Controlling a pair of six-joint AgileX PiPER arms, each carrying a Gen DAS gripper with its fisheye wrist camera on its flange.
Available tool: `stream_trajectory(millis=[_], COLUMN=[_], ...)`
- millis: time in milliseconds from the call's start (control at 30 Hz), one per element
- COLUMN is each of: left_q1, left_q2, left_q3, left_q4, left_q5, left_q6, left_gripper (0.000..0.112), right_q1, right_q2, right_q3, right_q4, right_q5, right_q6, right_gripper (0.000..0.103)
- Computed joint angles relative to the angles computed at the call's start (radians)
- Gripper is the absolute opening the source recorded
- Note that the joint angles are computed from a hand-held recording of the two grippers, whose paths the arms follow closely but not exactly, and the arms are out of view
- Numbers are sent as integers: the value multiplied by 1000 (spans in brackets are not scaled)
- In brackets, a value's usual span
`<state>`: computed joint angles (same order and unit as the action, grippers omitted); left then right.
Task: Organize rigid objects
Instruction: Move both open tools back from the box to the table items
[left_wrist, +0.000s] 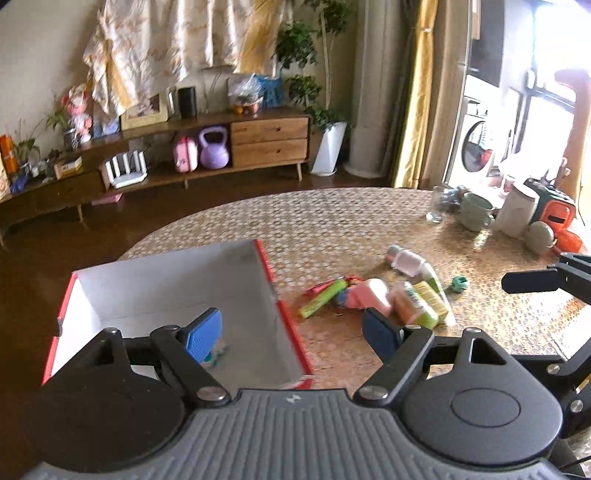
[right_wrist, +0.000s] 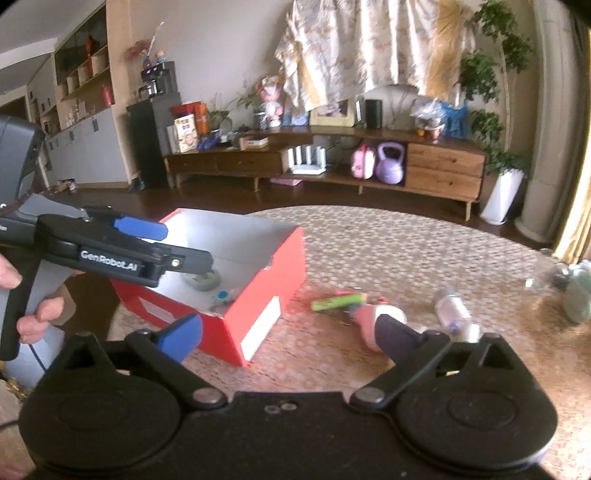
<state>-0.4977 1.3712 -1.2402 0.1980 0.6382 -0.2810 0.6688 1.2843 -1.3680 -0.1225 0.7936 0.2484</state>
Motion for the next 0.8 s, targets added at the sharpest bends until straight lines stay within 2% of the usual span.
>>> stream_trajectory(millis=[67, 233, 400, 533, 600, 667, 800], left_q1=[-39, -163, -239, -290, -316, -342, -370], left_q2=[-14, -21, 14, 58, 85, 109, 187], left_q3=[35, 89, 106, 125, 130, 141, 98], left_q4=[42, 262, 344, 442, 529, 659, 750], left_q5=[-38, -97, -141, -194, -222, -250, -243], left_q6=[-71, -316, -446, -566, -659, -797, -914], left_gripper=[83, 86, 93, 96, 103, 103, 103], right_q1=[-15, -72, -189, -309, -369, -427, -512], right_q2=[-51, -153, -220, -233, -234, -228, -205], right_q3=[62, 187, 270, 305, 325, 340, 371], right_q4=[-10, 1, 95, 189, 232, 276, 329], right_q5=[-20, -61, -93, -98, -109, -116, -152], right_q6=[-1, -30, -136, -235, -285, -337, -421], right_gripper=[103, 103, 103, 103, 103, 103, 103])
